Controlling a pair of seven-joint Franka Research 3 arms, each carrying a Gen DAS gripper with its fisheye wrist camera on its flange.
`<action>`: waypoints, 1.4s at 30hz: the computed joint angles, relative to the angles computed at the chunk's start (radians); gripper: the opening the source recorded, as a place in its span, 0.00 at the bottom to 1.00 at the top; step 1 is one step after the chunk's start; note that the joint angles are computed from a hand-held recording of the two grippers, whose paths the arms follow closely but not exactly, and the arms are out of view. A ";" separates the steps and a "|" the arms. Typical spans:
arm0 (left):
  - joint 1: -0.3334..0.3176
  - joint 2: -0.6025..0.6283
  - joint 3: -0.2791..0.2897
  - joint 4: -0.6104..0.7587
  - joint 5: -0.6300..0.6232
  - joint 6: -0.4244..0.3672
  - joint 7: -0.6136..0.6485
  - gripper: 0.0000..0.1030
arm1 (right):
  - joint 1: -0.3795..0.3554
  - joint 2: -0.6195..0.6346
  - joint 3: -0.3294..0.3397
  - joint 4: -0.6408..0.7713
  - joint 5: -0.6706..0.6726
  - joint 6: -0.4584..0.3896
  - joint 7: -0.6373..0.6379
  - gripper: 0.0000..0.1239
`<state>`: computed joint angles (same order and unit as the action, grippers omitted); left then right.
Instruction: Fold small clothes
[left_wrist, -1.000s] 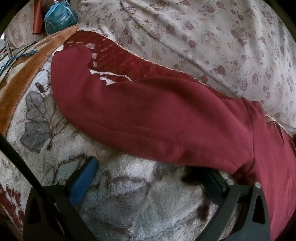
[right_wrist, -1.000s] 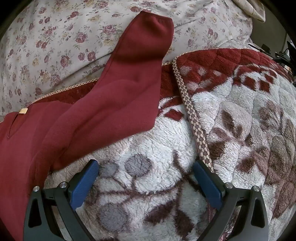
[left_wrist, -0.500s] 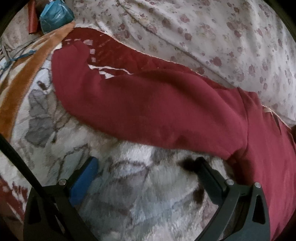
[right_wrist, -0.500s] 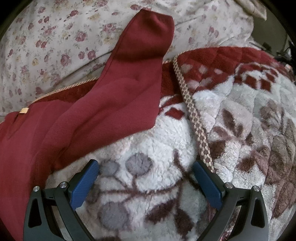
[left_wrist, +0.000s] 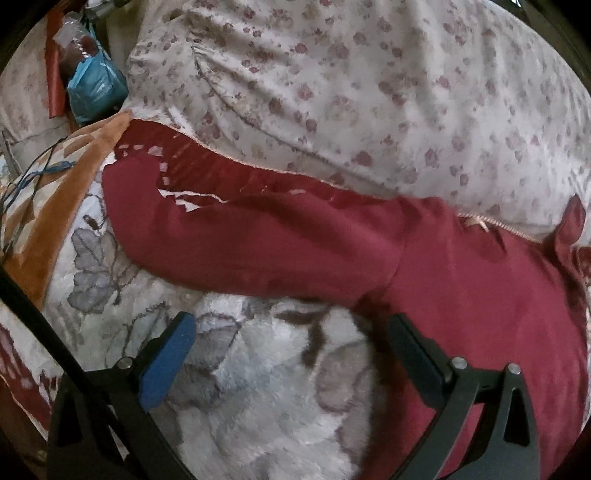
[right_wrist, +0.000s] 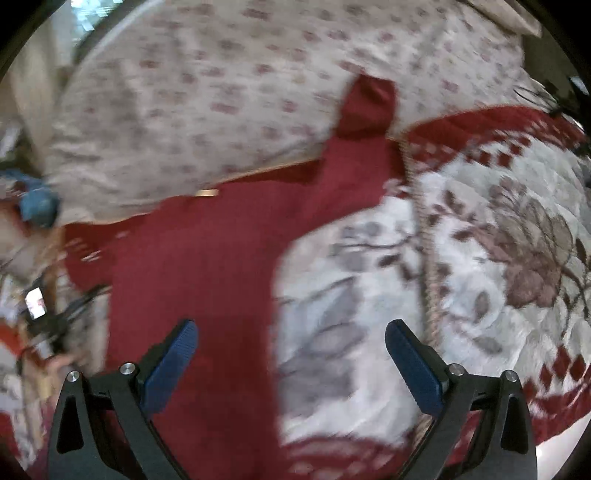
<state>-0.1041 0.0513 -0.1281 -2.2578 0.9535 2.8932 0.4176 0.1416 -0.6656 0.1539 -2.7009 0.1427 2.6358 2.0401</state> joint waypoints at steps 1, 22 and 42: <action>-0.001 -0.005 -0.001 -0.004 -0.004 0.005 -0.003 1.00 | 0.019 -0.014 -0.007 0.000 0.011 -0.004 -0.009 0.83; 0.004 0.008 0.000 0.021 0.046 0.008 -0.030 1.00 | -0.149 0.717 0.324 0.512 -0.877 0.113 0.749 0.83; -0.017 0.037 0.013 0.044 0.059 0.001 -0.047 1.00 | 0.126 0.822 0.073 0.608 -0.975 0.052 0.842 0.83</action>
